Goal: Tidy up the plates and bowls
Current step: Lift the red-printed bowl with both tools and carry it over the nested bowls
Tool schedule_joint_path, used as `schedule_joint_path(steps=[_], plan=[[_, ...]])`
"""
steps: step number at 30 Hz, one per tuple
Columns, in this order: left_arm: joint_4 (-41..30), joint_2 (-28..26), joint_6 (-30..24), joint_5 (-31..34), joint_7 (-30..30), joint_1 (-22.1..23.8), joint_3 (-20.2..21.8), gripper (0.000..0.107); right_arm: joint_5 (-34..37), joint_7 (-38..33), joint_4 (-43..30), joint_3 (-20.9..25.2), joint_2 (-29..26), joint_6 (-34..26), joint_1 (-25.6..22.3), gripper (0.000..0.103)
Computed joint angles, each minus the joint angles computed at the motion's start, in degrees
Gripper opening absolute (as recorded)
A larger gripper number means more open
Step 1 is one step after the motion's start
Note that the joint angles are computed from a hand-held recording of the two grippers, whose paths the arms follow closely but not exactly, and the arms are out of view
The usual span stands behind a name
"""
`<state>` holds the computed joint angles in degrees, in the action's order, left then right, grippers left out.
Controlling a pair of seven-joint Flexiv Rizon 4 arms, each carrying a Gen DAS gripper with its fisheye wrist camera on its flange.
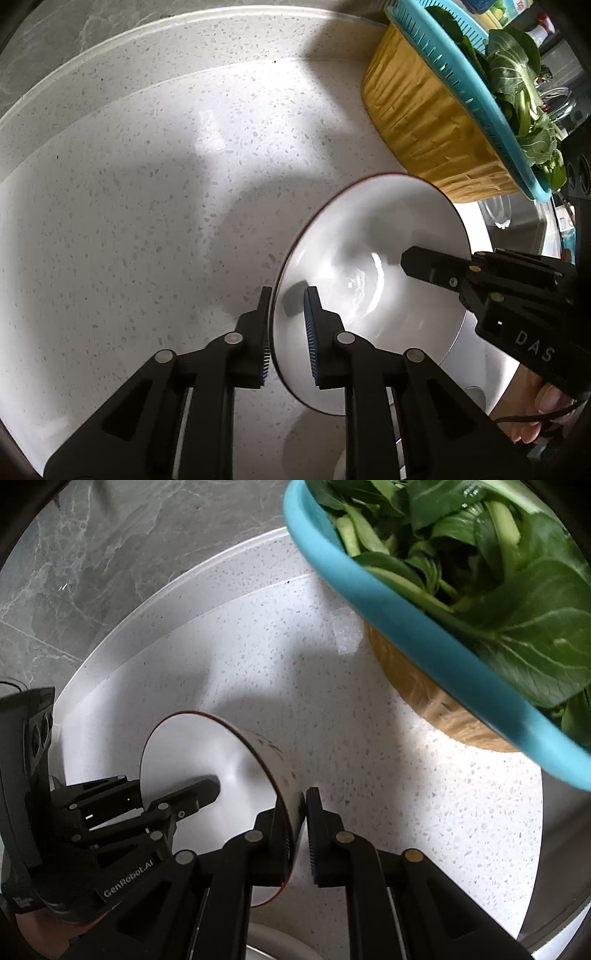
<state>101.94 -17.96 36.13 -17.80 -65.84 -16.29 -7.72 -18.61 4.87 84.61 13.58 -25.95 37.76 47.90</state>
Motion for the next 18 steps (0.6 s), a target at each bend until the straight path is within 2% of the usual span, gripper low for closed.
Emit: schedule_joint_path(steps=[1, 2, 5, 6, 10, 12, 13, 15, 18], plan=[[-0.1, -0.2, 0.0, 0.2, -0.2, 0.0, 0.1, 0.017, 0.1, 0.1, -0.1, 0.0, -0.1, 0.2, -0.1, 0.010], [-0.3, -0.4, 0.0, 0.3, -0.4, 0.1, 0.2, 0.025, 0.3, 0.3, 0.1, 0.0, -0.1, 0.6, -0.2, 0.011], [1.2, -0.6, 1.8, -0.2, -0.4, 0.3, 0.3, 0.064, 0.2, 1.0, 0.7, -0.1, 0.3, 0.8, -0.1, 0.016], [1.3, -0.6, 2.1, -0.4, -0.3, 0.4, 0.2, 0.064, 0.3, 1.6, 1.1, -0.1, 0.5, 1.1, -0.1, 0.016], [1.4, -0.7, 3.6, 0.1, -1.4, 0.4, 0.4, 0.064, -0.7, 2.7, 1.8, -0.2, 1.4, 1.1, 0.0, 0.016], [1.0, -0.7, 3.8, 1.6, -2.0, 0.2, 0.7, 0.061, -0.2, 2.3, 1.8, 0.1, 1.1, 1.4, -0.4, 0.021], [1.0, -0.6, 4.2, 2.0, -2.2, 0.1, 0.8, 0.059, 0.5, 1.7, 1.5, 0.4, 0.9, 1.3, -0.7, 0.026], [1.3, -0.2, 4.2, 1.7, -1.9, 0.3, 0.5, 0.034, 1.6, 0.7, 0.8, 0.9, 0.4, 0.9, -1.0, 0.029], [1.8, 0.0, 4.2, 0.6, -1.1, 0.5, 0.1, 0.019, 2.1, -0.5, 0.0, 0.9, -0.4, 0.4, -0.8, 0.029]])
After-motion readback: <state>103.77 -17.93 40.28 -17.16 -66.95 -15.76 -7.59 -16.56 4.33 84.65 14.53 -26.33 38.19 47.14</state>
